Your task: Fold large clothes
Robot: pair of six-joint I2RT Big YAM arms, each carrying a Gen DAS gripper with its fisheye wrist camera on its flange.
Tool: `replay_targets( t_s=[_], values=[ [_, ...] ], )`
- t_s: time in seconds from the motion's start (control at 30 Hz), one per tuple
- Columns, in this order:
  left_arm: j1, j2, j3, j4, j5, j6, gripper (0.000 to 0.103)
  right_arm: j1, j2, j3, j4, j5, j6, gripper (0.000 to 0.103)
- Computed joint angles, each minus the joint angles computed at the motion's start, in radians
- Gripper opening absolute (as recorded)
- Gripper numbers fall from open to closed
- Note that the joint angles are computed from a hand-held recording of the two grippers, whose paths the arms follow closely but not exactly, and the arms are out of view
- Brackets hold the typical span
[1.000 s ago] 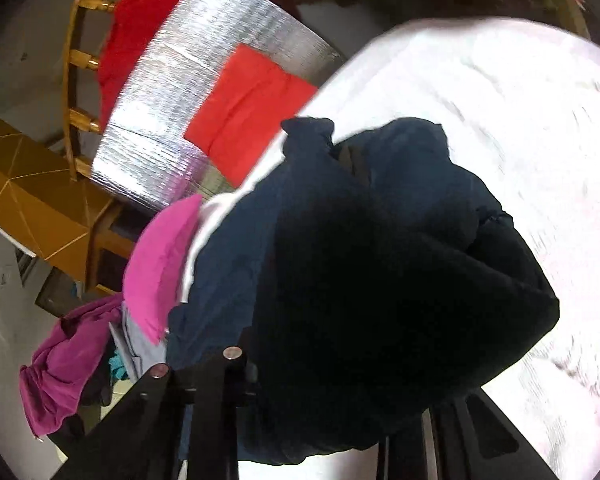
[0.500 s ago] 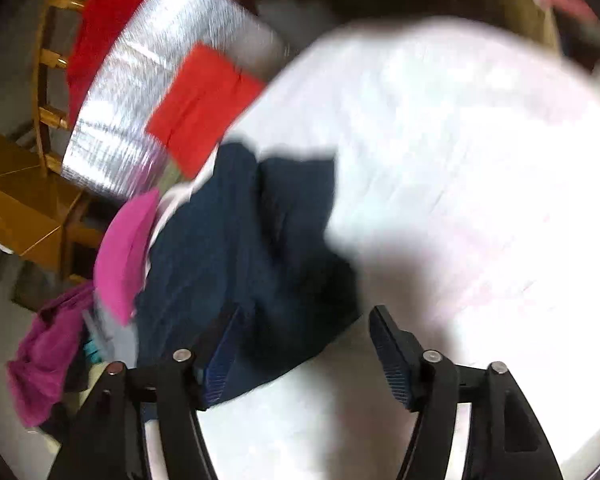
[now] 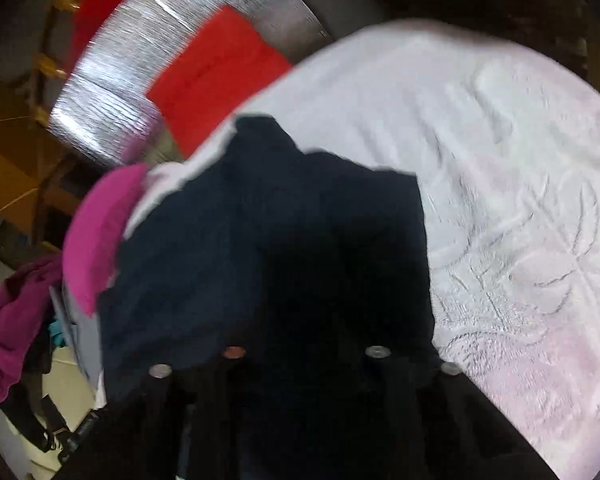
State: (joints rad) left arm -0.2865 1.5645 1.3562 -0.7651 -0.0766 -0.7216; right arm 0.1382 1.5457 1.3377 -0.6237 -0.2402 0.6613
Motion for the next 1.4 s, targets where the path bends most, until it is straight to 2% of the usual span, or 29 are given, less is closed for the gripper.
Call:
replay_targets(
  t_s=[0.03,0.07,0.13,0.2,0.23,0.3,0.4,0.5,0.57,0.67,0.77,0.8,0.83,0.9,0.97,1.0,1.03,1.1,1.13,1.23,1.3,1.37,1.4],
  values=[
    [0.001,-0.009,-0.001,0.005,-0.016,0.007,0.074,-0.002,-0.005,0.013,-0.014,-0.004,-0.01,0.024],
    [-0.001,-0.022,0.002,0.018,-0.037,0.017,0.074,-0.005,-0.014,0.017,-0.009,-0.007,-0.01,0.028],
    [-0.006,-0.033,0.024,0.048,-0.057,0.031,0.074,-0.009,-0.029,0.026,0.031,0.001,-0.014,0.028],
    [-0.01,-0.003,0.095,0.047,-0.079,0.084,0.075,-0.007,-0.013,0.074,0.035,0.002,-0.036,0.028],
    [-0.01,0.044,0.17,0.009,-0.089,0.118,0.075,-0.002,0.009,0.114,0.013,0.007,-0.044,0.028],
    [-0.003,0.133,0.297,-0.057,-0.084,0.136,0.075,0.002,0.064,0.186,-0.009,-0.002,-0.046,0.028],
    [0.018,0.301,0.524,-0.18,-0.018,0.156,0.075,0.008,0.182,0.329,-0.059,0.003,-0.047,0.028],
    [0.025,0.425,0.678,-0.289,-0.013,0.176,0.075,0.004,0.305,0.464,-0.089,-0.027,-0.008,0.028],
    [0.033,0.504,0.763,-0.363,-0.023,0.184,0.075,-0.007,0.396,0.553,-0.135,-0.035,0.013,0.029],
    [0.047,0.53,0.753,-0.352,0.017,0.17,0.08,-0.02,0.475,0.616,-0.176,-0.06,0.041,0.024],
    [0.048,0.492,0.702,-0.32,0.003,0.192,0.08,-0.021,0.478,0.628,-0.171,-0.057,0.05,0.024],
    [0.048,0.465,0.671,-0.303,-0.002,0.192,0.08,-0.018,0.458,0.607,-0.154,-0.05,0.042,0.025],
    [0.044,0.433,0.636,-0.282,-0.014,0.184,0.08,-0.015,0.411,0.549,-0.098,-0.048,0.035,0.028],
    [0.022,0.321,0.509,-0.21,-0.062,0.18,0.08,-0.013,0.339,0.465,-0.028,-0.062,0.014,0.028],
    [-0.015,0.235,0.43,-0.184,-0.125,0.202,0.08,0.002,0.238,0.352,0.037,-0.077,-0.021,0.028],
    [-0.042,0.2,0.398,-0.187,-0.175,0.207,0.08,0.007,0.212,0.322,0.042,-0.085,-0.041,0.029],
    [-0.07,0.164,0.36,-0.179,-0.219,0.212,0.08,0.025,0.167,0.275,0.034,-0.088,-0.072,0.032],
    [-0.142,0.088,0.276,-0.154,-0.315,0.225,0.08,0.05,0.101,0.195,0.033,-0.08,-0.109,0.045],
    [-0.164,0.073,0.256,-0.153,-0.349,0.23,0.08,0.072,0.066,0.146,0.041,-0.055,-0.122,0.054],
    [-0.245,0.024,0.179,-0.157,-0.457,0.197,0.081,0.136,0.027,0.067,0.023,0.045,-0.133,0.055],
    [-0.261,0.012,0.148,-0.163,-0.455,0.18,0.081,0.163,0.042,0.052,-0.014,0.095,-0.162,0.054],
    [-0.271,-0.003,0.136,-0.192,-0.455,0.168,0.081,0.192,0.042,0.036,-0.013,0.174,-0.23,0.054],
    [-0.278,-0.017,0.129,-0.198,-0.46,0.159,0.081,0.205,0.04,0.044,-0.04,0.209,-0.251,0.054]
  ],
)
